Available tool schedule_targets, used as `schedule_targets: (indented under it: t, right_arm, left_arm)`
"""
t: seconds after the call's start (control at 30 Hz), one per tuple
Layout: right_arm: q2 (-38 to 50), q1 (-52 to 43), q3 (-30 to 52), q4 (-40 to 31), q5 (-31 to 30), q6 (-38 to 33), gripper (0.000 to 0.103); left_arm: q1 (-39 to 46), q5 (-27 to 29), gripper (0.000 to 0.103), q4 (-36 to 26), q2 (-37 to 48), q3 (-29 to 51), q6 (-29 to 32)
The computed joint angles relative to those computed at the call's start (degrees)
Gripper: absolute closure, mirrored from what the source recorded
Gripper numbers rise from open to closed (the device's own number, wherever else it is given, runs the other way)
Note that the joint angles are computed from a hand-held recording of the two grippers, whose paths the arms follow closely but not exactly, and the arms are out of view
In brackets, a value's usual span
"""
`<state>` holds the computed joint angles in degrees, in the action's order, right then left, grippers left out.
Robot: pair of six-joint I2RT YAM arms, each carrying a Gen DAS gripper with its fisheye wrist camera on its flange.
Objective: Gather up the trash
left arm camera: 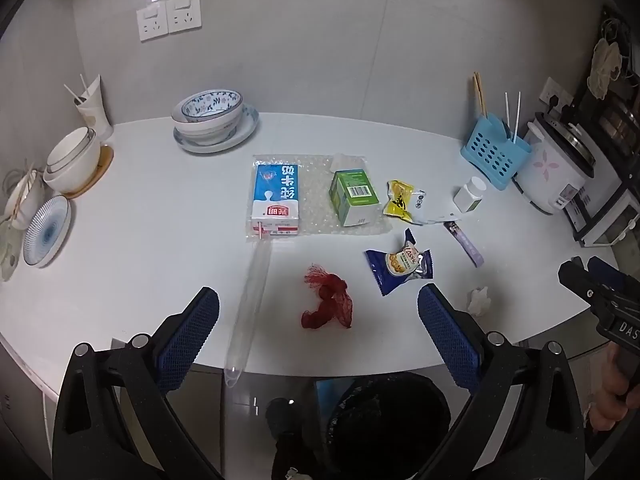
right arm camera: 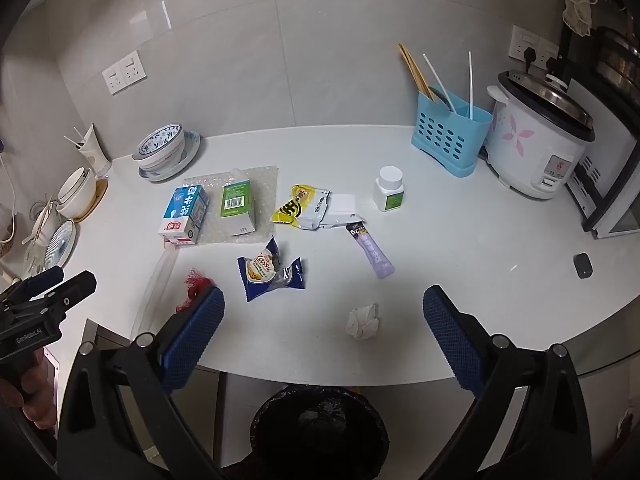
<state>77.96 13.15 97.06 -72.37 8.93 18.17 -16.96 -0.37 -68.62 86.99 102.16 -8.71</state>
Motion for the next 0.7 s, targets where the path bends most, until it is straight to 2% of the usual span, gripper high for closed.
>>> schedule_targets:
  t: [0.27,0.7]
  right_arm:
    - [0.53,-0.12,-0.9,0.31,-0.49,-0.03,0.008]
    - [0.16,-0.32,-1.98,0.38,-0.6,0.11,0.008]
  left_arm:
    - [0.46,0.53,0.006,-1.04,0.96,1.51,0.67]
    - [0.07,0.9,0.006,-0.81,0.51,-0.37,0.9]
